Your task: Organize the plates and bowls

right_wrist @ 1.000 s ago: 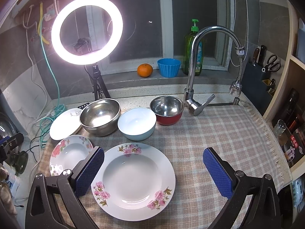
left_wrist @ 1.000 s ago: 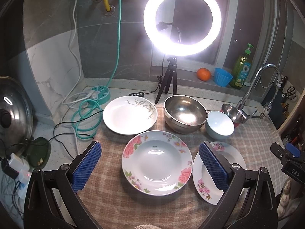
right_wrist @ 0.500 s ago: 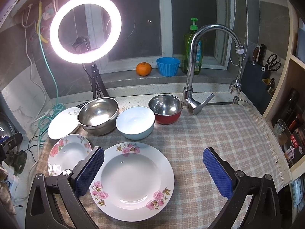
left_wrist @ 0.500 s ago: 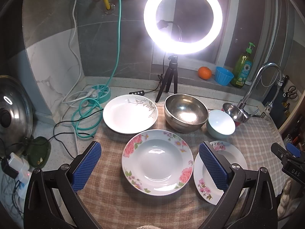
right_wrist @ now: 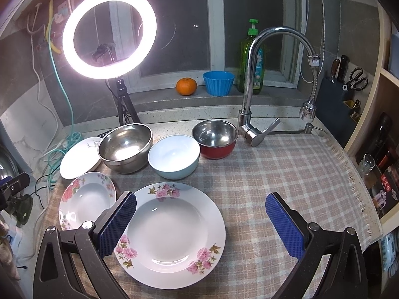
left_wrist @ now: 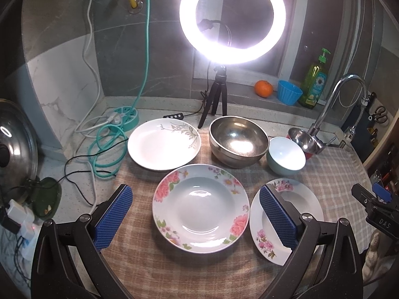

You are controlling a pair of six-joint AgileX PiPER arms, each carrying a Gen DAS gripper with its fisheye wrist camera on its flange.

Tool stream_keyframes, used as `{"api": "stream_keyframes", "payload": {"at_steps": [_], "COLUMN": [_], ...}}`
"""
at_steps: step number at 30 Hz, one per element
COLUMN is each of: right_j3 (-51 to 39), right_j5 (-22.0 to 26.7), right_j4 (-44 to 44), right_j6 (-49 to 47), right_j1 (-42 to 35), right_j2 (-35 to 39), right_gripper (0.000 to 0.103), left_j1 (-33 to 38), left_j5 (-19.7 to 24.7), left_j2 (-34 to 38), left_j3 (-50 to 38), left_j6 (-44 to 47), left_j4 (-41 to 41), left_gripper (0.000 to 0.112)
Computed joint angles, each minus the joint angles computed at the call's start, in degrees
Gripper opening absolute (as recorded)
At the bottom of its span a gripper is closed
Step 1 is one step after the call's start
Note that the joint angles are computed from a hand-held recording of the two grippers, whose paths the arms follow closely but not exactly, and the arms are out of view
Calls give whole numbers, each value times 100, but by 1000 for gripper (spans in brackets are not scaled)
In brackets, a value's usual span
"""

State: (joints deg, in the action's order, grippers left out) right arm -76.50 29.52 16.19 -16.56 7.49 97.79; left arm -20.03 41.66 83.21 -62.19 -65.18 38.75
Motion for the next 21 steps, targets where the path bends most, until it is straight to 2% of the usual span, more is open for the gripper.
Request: {"api": "stream_keyframes", "payload": {"at_steps": [5,12,15,18,21], "right_j3": [64,-63,-121,-317,-721], "right_j5": [-38,219,291,591,1172], "right_j4": [290,831,959,1183,1327], "right_j6": [-394,-991,-1210,-1493,-1565], "right_j1": [-152,-387,-456,-588,-743], "right_j2": [142,437,574,824,1209], "right_gripper": [102,102,102,100,86], "left_j1": [-100,-110,-115,-65,22], "left_j5": [34,20,-8,-135,-333], "left_j2": [143,437,597,750,896], "left_j3": [-96,-270,-364,-411,-398], "left_j6": [46,245,354,537,754], "left_j4": [-59,-298,-451,-752,-1190], "left_gripper": [99,95,89,86,84]}}
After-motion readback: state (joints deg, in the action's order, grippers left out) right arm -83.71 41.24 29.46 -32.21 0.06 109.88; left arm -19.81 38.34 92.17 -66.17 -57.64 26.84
